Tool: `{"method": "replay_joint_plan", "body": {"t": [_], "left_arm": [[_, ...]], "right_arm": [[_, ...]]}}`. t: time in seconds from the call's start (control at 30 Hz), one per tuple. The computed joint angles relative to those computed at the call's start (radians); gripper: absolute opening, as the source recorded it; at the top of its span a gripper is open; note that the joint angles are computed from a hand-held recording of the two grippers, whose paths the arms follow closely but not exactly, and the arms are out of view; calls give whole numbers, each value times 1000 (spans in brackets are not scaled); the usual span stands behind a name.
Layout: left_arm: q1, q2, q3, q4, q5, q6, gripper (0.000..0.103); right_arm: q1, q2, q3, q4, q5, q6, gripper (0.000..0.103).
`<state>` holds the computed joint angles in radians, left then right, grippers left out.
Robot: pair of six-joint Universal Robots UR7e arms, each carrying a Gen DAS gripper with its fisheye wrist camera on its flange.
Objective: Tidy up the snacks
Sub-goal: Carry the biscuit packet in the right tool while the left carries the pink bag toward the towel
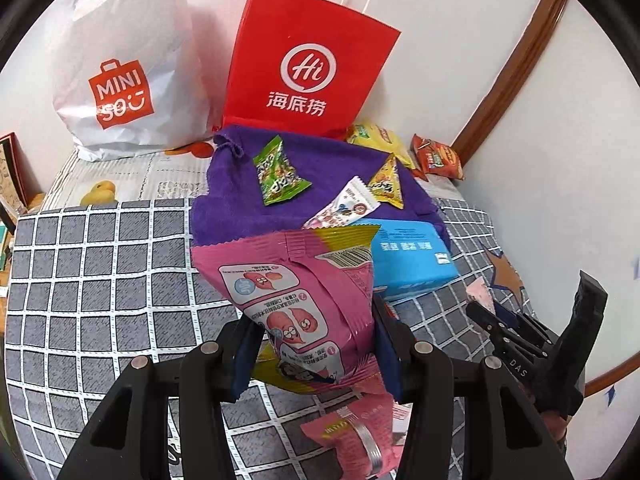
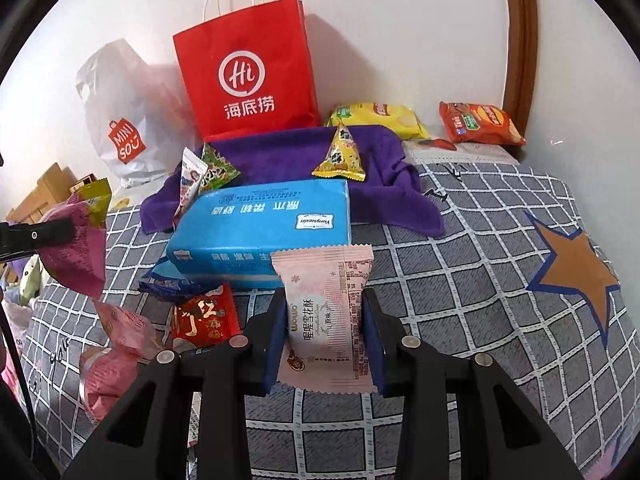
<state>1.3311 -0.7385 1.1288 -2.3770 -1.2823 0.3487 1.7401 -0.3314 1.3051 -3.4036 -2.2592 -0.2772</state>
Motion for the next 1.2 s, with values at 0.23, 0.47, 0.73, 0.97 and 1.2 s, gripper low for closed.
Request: {"method": "replay_joint_plan", "body": {"t": [0.23, 0.47, 0.73, 0.97, 1.2], "left_arm": [[-5, -11, 8, 6, -30, -5, 48], [-4, -11, 1, 36, -74, -24, 48], [-25, -3, 1, 55, -73, -26, 48], [-51, 2, -10, 66, -75, -25, 48], [-68, 21, -57, 77, -58, -32, 48]], "right_arm": [[4, -9, 12, -20, 7, -4, 36], [10, -9, 14, -27, 9, -20, 36], [9, -24, 24, -30, 17, -24, 36], [15, -28, -19, 1, 13, -44, 36], [33, -10, -110, 28, -3, -116, 36]]}}
